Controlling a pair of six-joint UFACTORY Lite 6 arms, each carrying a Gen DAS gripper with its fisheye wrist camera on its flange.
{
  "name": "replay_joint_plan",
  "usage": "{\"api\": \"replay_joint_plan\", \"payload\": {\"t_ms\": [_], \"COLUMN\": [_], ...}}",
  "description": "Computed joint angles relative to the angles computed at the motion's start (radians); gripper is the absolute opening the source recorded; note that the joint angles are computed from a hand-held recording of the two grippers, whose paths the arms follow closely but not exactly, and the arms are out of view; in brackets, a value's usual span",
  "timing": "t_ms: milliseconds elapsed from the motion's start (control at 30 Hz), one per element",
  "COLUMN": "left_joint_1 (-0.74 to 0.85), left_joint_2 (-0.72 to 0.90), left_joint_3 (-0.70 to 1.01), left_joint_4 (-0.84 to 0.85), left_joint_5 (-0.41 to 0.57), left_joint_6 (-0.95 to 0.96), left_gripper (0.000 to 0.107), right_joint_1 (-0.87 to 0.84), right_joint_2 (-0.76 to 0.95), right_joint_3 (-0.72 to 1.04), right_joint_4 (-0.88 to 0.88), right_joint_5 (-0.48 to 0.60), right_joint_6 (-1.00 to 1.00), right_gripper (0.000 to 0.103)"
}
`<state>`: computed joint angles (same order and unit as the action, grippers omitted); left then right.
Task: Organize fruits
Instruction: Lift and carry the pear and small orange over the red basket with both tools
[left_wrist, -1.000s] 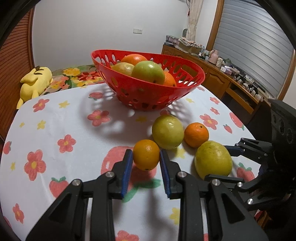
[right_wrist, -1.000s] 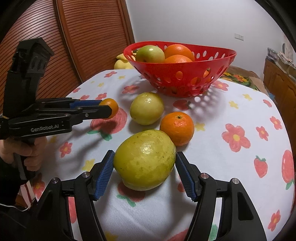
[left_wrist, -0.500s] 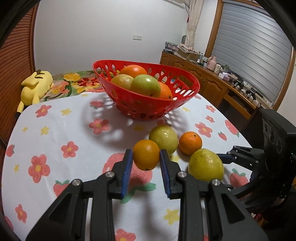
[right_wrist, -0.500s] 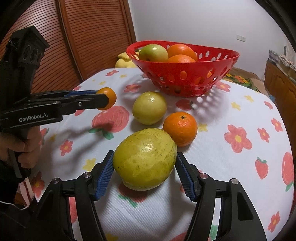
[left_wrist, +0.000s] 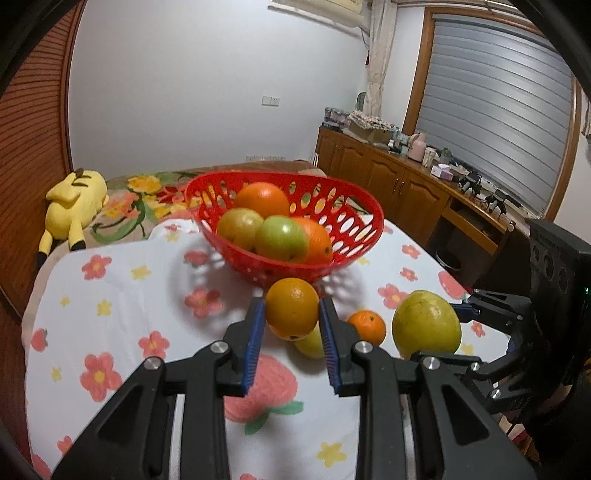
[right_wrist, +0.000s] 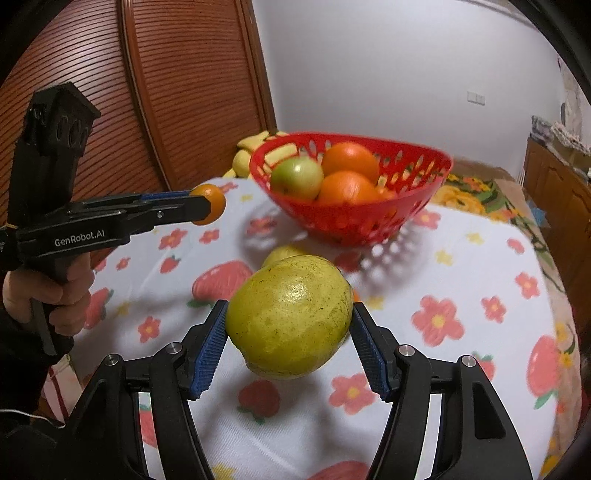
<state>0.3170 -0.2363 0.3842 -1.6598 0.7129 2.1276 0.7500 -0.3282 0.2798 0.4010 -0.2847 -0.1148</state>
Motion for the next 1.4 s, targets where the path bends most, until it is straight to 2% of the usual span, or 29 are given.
{"api": "replay_joint_plan", "payload": {"t_ms": [200, 433, 500, 667, 800, 1100, 1400], "left_joint_1": [-0.023, -0.024, -0.026, -0.062, -0.092, -0.121, -0.144], "left_joint_2": [-0.024, -0.012, 0.009, 0.087, 0.180, 0.352, 0.457], "left_joint_3": [0.034, 0.109, 0.141, 0.226, 0.300, 0.450, 0.559], "left_joint_4": [0.011, 0.039, 0.043, 0.020, -0.013, -0.047, -0.052], "left_joint_5": [-0.018, -0.005, -0.001, -0.024, -0.048, -0.077, -0.112], "left_joint_6": [-0.050, -0.120, -0.131, -0.133, -0.118, -0.111, -0.116], "left_gripper": [0.027, 0.027, 0.027, 0.027, 0.027, 0.027, 0.028], "right_joint_1": [-0.066, -0.156, -0.180, -0.251, -0.319, -0.410, -0.452], "right_joint_2": [-0.068, -0.039, -0.033, 0.046, 0.176, 0.437, 0.574], "right_joint_3": [0.033, 0.138, 0.161, 0.243, 0.345, 0.577, 0.711], "right_joint_4": [0.017, -0.115, -0.189, -0.538, -0.790, -1.104, -1.259], "right_joint_5": [0.065, 0.113, 0.127, 0.117, 0.089, 0.075, 0.085], "right_joint_6": [-0.077, -0.034, 0.021, 0.314, 0.512, 0.747, 0.871], "right_gripper": [0.067, 0.067, 0.067, 0.067, 0.067, 0.067, 0.067]}}
